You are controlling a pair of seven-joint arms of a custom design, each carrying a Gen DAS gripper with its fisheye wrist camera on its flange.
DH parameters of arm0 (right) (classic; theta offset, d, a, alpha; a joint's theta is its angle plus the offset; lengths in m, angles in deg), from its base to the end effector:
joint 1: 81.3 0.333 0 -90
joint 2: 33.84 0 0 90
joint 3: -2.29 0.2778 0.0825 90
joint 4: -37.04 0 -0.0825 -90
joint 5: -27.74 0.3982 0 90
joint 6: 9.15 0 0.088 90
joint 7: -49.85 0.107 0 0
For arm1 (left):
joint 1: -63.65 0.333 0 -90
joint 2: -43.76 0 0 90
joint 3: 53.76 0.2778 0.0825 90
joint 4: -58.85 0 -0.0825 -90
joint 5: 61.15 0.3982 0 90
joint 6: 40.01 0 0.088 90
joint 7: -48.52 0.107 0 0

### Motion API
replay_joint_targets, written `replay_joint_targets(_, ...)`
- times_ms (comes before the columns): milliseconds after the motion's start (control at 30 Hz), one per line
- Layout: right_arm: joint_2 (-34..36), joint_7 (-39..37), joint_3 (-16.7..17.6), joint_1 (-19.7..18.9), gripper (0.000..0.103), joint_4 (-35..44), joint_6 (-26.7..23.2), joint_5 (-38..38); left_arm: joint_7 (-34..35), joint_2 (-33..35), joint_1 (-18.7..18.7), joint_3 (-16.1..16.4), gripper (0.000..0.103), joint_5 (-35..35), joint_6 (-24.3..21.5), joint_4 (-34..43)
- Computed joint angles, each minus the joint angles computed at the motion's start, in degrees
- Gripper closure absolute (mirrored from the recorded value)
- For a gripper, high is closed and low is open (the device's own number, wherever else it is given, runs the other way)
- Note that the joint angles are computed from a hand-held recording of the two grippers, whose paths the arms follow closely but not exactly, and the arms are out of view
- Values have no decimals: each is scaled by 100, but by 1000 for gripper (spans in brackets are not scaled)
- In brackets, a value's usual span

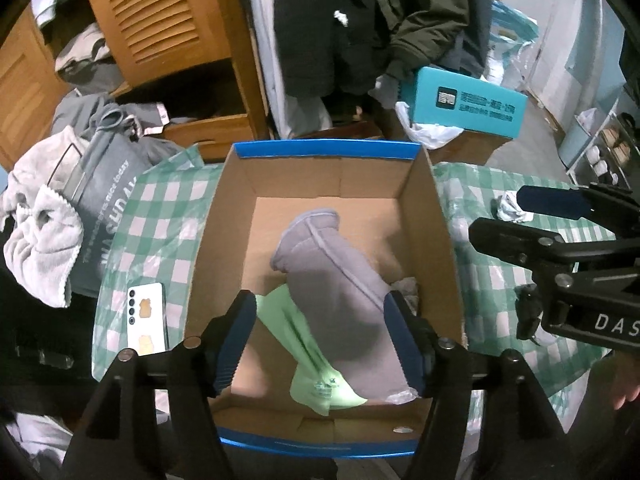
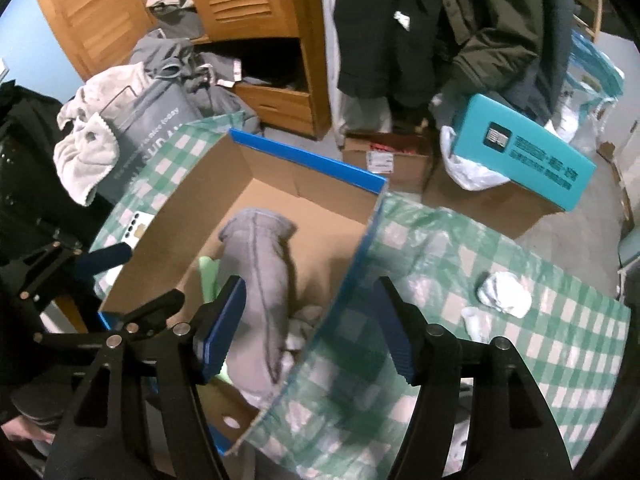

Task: Organize soft objects
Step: 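Move both tools back over the table toward the black and grey socks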

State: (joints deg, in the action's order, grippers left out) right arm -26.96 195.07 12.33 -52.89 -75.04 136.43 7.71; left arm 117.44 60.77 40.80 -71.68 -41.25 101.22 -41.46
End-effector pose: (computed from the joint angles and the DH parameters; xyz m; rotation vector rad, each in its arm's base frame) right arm 0.4922 0.3927 0.4226 -1.8236 1.9295 -0.3065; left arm 0.5207 -0.4289 0.4117 -1.3898 2.4379 -0.5361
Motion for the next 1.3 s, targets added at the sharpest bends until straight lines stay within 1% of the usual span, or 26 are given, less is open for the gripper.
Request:
replay_joint_targets(100, -175, -1, -6, -31, 38, -240, 23, 91, -47, 62, -79, -4, 33, 113, -66, 94)
replay_joint_targets(333, -638, 229, -34, -75, 37, -846, 84, -21, 142, 239, -152, -113, 32, -77, -259, 334)
replay_joint_targets(500, -973, 368, -59, -126, 37, -1261, 164, -31, 237, 322, -298, -144, 32, -2, -308, 458)
replay_joint_targets(667, -1354, 474, -95, -167, 37, -1711, 281, 58, 309, 440, -444, -161, 29, 63, -406, 608)
replay_joint_targets(900, -1884, 611, -158, -208, 37, -2324, 348, 165, 398, 672, -607, -188, 29, 53, -644, 894)
replay_joint_targets(1033, -2134, 667, -183, -216, 37, -2613, 364, 187, 513, 831, -636, -260, 29, -146, -780, 1071)
replay_joint_targets(1300, -2656, 719, -296, -233, 37, -3250, 311, 336, 590, 1165, -892, -264, 29, -153, -1059, 1517)
